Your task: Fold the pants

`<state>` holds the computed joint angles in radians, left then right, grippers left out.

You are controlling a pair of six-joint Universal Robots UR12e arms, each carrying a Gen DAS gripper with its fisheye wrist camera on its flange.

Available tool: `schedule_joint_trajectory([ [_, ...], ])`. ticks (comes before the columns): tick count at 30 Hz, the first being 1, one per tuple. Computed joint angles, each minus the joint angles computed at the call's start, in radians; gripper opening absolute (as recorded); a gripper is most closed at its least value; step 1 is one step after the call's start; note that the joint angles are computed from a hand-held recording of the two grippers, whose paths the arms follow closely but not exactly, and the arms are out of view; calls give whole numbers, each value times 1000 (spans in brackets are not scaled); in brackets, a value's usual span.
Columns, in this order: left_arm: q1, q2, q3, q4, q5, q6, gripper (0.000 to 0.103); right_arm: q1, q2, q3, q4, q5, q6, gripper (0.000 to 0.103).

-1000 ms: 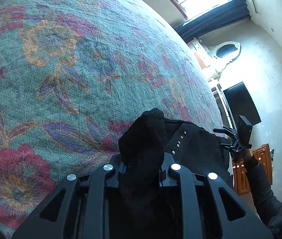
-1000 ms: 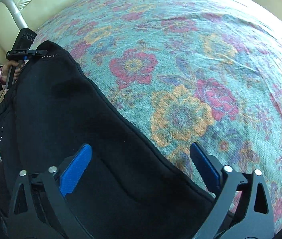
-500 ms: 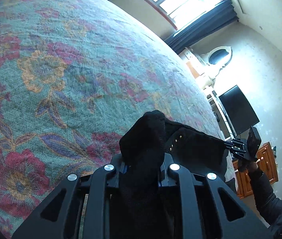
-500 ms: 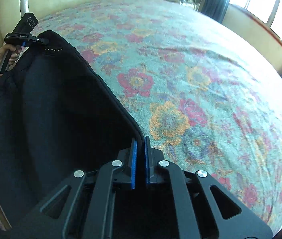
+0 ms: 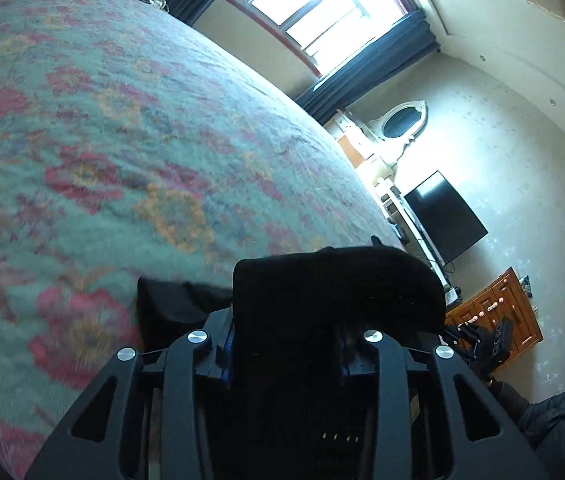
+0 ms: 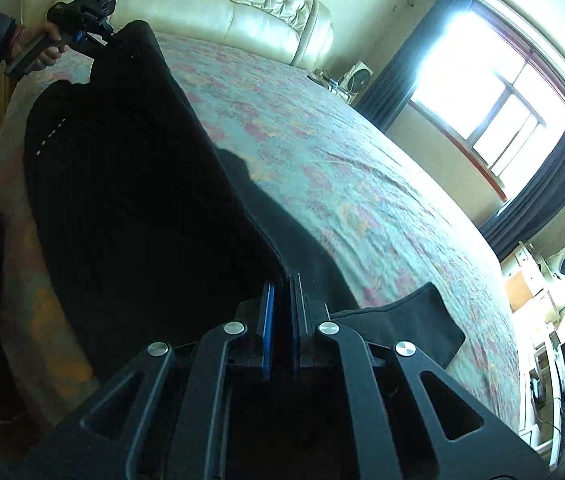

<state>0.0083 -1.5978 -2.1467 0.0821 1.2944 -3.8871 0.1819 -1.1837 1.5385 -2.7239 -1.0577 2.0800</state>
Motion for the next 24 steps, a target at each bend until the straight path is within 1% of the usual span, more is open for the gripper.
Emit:
schedule_joint_trajectory([
  [2,-18,42,-43,-70,45,-35,63,8,-12,37,12,-38,-32,7],
  [4,-31,87,-77,-157,71,-74,70,13,-17,57,27,-73,-58,10],
  [5,-44,100,-89,-178,102,-93,70,15,-18,65,31,-91,-70,11],
  [6,-53,111,-104,-157,127,-108,70,17,-18,68,33,-104,-78,14],
  [7,-65,121,-110,-153,156,-131,70,18,-19,67,48,-103,-76,21],
  [9,-89,133,-110,-150,218,-210,75,15,-25,59,86,-91,-35,28],
  [10,-99,129,-110,-123,239,-248,76,10,-27,44,127,-72,13,32],
  [11,-111,121,-107,-94,260,-279,77,6,-27,24,178,-49,76,39],
  [12,-122,111,-103,-64,283,-306,77,6,-21,-4,233,-40,180,54],
  [13,-132,99,-97,-37,296,-332,78,1,-13,-36,290,-18,285,58],
  [14,-137,85,-90,-9,301,-359,78,-11,-2,-71,349,29,390,58],
  [15,-143,68,-81,17,307,-390,78,-24,11,-102,406,91,494,64],
  [16,-145,57,-73,31,305,-414,79,-41,30,-142,483,166,599,67],
  [17,-150,43,-58,26,306,-430,79,-58,41,-161,520,223,704,67],
  [18,-160,38,-48,8,319,-440,79,-75,33,-144,517,263,809,68],
  [19,-171,31,-29,-26,345,-441,79,-85,41,-146,520,291,913,68],
  [20,-185,31,-15,-62,395,-435,79,-88,49,-145,500,305,1018,68],
  [21,-204,27,-3,-73,443,-421,79,-87,49,-133,453,297,1113,68],
  [22,-211,20,10,-83,467,-404,79,-83,52,-129,419,270,1165,68],
  [24,-216,13,35,-147,499,-388,83,-70,54,-127,388,216,1202,68],
])
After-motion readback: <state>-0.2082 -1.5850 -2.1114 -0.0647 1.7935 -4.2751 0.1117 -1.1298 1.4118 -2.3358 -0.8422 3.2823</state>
